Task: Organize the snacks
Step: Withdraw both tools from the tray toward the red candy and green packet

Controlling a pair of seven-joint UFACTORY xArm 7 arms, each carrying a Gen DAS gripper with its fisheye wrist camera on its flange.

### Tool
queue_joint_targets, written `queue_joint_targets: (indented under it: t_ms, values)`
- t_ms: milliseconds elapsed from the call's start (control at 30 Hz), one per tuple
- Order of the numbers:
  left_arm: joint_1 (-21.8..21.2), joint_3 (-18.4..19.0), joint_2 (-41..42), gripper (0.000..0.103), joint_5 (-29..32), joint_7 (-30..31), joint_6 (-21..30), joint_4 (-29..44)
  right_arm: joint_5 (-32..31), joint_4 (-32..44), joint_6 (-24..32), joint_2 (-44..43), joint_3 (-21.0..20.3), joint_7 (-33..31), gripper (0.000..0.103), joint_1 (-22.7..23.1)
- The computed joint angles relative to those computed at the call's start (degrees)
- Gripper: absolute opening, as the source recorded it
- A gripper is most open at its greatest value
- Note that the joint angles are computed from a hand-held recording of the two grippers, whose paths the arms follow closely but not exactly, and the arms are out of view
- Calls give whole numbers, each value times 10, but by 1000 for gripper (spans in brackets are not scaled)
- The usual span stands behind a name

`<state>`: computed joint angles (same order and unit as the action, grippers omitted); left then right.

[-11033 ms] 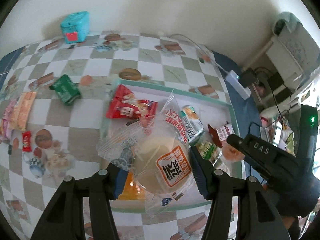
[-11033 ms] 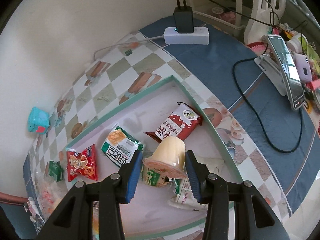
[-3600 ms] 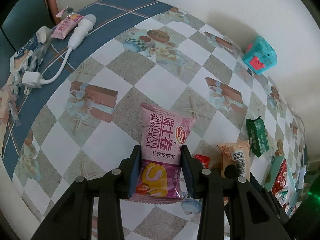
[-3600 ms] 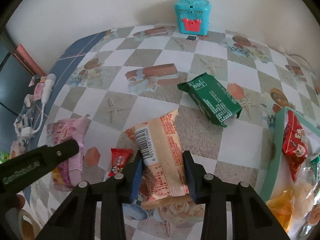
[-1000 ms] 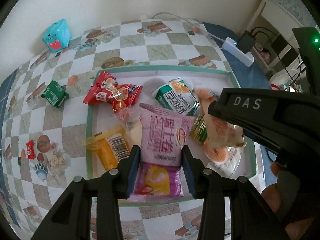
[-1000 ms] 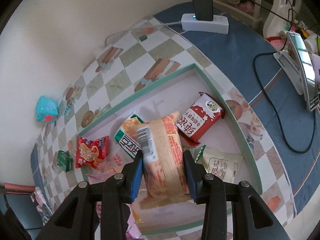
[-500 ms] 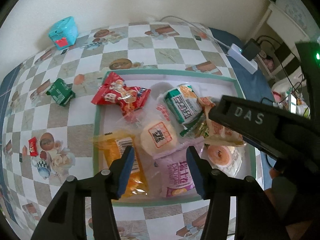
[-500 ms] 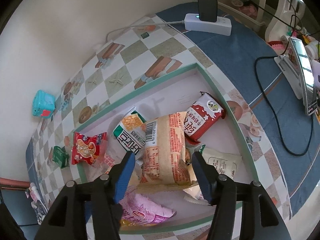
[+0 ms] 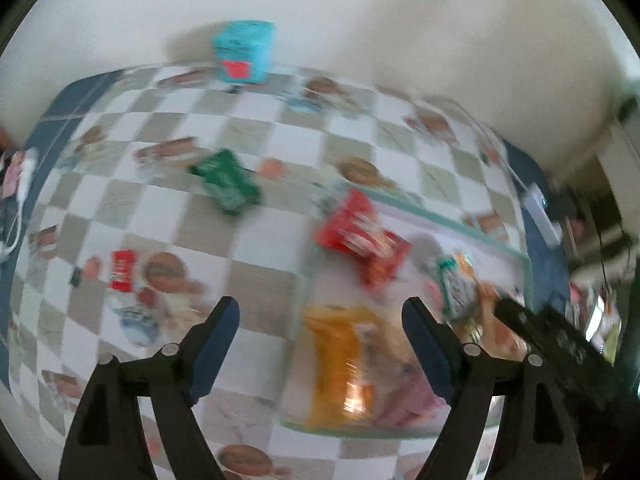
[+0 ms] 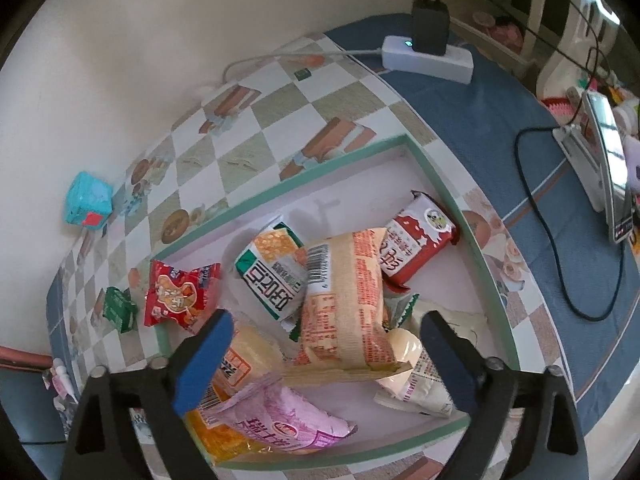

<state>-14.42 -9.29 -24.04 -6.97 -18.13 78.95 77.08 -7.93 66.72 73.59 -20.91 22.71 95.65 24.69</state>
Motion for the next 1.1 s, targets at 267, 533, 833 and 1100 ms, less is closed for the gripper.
queue_joint_targets:
  t_ms: [267, 533, 833, 1100]
  values:
    - [70, 52, -8, 84, 22, -42, -4, -11, -55, 81, 19, 73, 13, -19, 103, 16]
    - [146, 95, -16, 93, 50, -85, -8, -29, -107, 165, 31, 150, 5, -31, 103, 63]
    - [192, 125, -14, 94, 56, -92, -9, -37, -162, 292, 36, 265, -24, -62, 103, 143]
    - [219, 138, -11, 94, 62, -95, -5, -39, -169, 386, 31, 346, -70, -99, 103, 207]
